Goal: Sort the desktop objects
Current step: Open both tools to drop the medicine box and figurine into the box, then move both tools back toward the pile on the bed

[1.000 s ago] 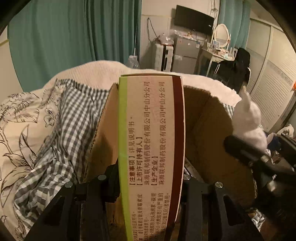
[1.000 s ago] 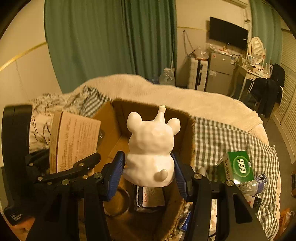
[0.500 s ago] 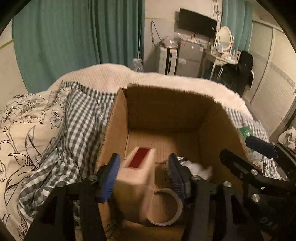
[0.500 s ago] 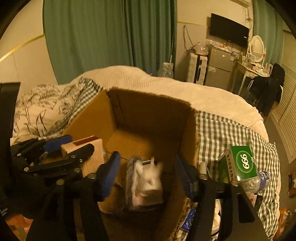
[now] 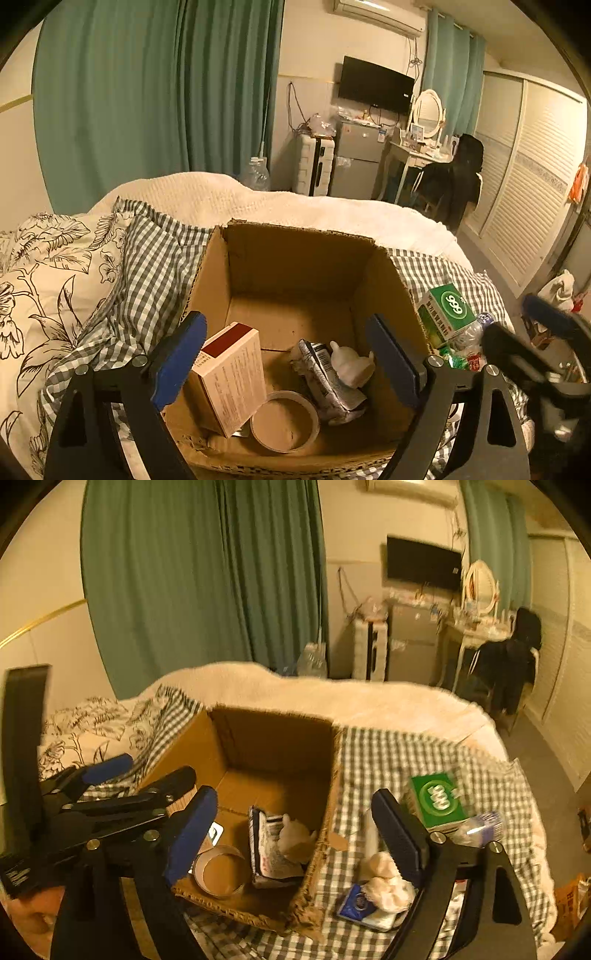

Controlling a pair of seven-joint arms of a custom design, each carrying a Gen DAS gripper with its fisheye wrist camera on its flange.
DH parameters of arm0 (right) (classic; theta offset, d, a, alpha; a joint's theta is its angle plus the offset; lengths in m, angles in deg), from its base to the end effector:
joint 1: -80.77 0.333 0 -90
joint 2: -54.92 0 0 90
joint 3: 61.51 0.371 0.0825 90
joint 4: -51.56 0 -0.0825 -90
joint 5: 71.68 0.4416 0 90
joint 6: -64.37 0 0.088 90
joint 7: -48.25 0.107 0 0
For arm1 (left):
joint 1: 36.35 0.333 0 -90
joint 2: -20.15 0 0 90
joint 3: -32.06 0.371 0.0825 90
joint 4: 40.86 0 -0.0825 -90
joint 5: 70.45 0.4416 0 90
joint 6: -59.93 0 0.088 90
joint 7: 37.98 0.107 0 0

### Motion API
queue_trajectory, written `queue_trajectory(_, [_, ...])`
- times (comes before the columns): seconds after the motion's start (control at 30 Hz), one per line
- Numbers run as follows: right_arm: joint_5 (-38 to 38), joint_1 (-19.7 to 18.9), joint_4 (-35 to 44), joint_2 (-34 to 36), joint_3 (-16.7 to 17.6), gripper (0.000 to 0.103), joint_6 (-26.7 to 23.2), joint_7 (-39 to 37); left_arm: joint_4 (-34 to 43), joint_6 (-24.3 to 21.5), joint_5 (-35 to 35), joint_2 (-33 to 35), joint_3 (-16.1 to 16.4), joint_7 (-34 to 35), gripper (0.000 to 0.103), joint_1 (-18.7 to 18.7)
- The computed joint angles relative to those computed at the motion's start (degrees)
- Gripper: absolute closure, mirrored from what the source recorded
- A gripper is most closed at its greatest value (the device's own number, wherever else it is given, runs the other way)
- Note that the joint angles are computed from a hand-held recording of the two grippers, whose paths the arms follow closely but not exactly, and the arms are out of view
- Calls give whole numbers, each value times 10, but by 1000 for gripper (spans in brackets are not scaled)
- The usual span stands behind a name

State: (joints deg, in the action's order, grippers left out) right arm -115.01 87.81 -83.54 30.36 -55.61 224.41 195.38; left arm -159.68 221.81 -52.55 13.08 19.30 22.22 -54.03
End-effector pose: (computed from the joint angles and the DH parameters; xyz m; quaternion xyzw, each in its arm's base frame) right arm 0.4770 0.1496 0.6101 -0.5728 0.6698 -0.3410 0.3272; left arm 0.5194 -0.3310 0.6186 -0.5443 0.7190 -0.3710 0.2215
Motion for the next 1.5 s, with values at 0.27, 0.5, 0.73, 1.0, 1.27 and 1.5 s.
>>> queue_trajectory(0.27, [-78,-50,-35,-86,35,3,-11,99,-17,32,37,-26,-8,-60,0,4])
queue_trajectory(0.5, [-91,-76,-69,-158,30,0,-11,128,-20,48,55,-31,-16,-78,0,-6])
queue_trajectory(0.73, [-103,-109,-97,-219,32,0,-20,146,-22,66,93,-34,-25,-98,0,-14])
queue_trajectory(1.0, [-99,-132,-131,-272,13,0,-24,137,-22,91,47,-28,-18,-59,0,-53])
queue_trajectory(1.27, [-75,-130,-152,-291,-17,0,-42,86,-9,100,54,0,-29,-20,0,-85])
queue_trajectory(1.5, [-37,-122,-171,-292,-51,0,-50,20,7,75,64,25,-52,-20,0,-85])
